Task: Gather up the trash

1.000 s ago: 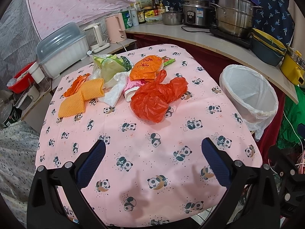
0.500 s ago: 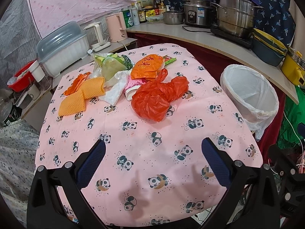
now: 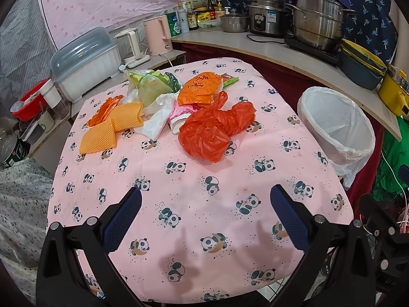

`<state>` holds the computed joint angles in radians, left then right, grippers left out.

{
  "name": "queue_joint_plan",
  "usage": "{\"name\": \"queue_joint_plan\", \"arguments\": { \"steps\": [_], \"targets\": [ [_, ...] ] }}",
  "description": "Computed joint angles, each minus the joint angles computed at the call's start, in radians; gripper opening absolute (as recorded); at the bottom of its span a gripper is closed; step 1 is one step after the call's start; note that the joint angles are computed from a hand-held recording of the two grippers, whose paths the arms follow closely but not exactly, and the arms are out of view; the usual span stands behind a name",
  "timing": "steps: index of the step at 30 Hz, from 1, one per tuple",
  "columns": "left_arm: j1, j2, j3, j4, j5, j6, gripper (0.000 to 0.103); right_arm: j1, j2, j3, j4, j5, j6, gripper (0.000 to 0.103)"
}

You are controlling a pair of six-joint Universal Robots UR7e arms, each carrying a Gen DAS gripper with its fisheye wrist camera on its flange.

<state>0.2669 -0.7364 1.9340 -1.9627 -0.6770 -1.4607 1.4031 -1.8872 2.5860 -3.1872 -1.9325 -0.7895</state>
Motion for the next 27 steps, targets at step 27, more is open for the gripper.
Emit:
{"name": "queue_joint_plan", "arguments": {
  "steps": [27],
  "targets": [
    [0.046,-0.052,0.045,-0.052,0.022,0.003,0.096,0.068,0.119,-0.028,-0.073,-0.069,0.040,0.096]
  ]
}}
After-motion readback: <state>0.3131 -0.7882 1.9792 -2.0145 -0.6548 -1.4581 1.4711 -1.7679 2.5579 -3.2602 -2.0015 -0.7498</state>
